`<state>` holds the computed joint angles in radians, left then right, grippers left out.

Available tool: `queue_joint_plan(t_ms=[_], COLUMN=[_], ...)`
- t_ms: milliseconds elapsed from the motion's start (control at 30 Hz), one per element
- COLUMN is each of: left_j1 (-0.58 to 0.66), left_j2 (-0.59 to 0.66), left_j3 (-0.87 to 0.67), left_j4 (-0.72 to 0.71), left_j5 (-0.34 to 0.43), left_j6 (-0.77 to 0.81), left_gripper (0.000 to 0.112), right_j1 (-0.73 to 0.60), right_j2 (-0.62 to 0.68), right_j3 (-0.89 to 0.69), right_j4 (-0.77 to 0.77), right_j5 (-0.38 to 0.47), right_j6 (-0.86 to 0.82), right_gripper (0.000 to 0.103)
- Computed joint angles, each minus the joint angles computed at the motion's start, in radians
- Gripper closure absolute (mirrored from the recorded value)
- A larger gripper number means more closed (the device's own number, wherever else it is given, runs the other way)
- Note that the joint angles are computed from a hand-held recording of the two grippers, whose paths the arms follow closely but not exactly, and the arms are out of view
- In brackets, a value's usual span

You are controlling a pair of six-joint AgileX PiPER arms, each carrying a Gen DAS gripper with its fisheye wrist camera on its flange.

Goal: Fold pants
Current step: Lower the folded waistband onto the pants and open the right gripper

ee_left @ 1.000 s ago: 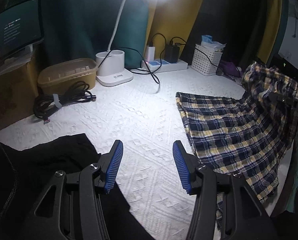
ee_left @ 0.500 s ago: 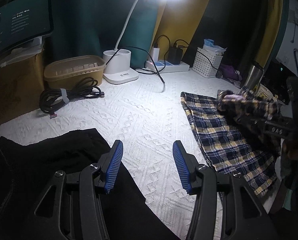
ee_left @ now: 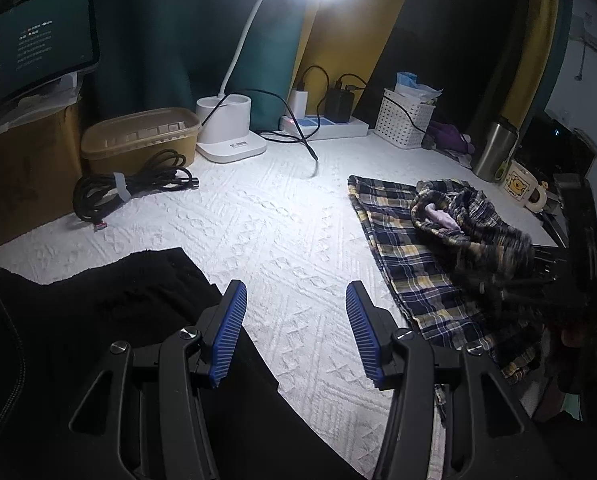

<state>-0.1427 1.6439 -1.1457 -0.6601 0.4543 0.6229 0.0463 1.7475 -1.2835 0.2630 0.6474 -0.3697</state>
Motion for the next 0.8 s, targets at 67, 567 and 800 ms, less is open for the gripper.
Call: queue_joint_plan(t_ms=[67,567,800], left_j1=[-0.003,-0.123,-0.267], left_j2=[-0.005,-0.029,0.039], left_j3=[0.004,-0.035,-0.161], left_j4=[0.021,0.312,0.473], left_j5=[-0.005,-0.008,0.015], left_j6=[-0.028,-0.381,-0.546], left_gripper=[0.061,0.061,0.061], right_j1=[0.005,-0.224,-0.402], right_j2=[-0.013,-0.164,-0.128], right_j3=[0.01,0.117,0.082], right_j4=[0.024,0.329,0.427], right_j5=[0.001,0.035,0.084], right_j6=[-0.034,-0.377,-0.511], right_gripper=[0.023,0.023,0.023])
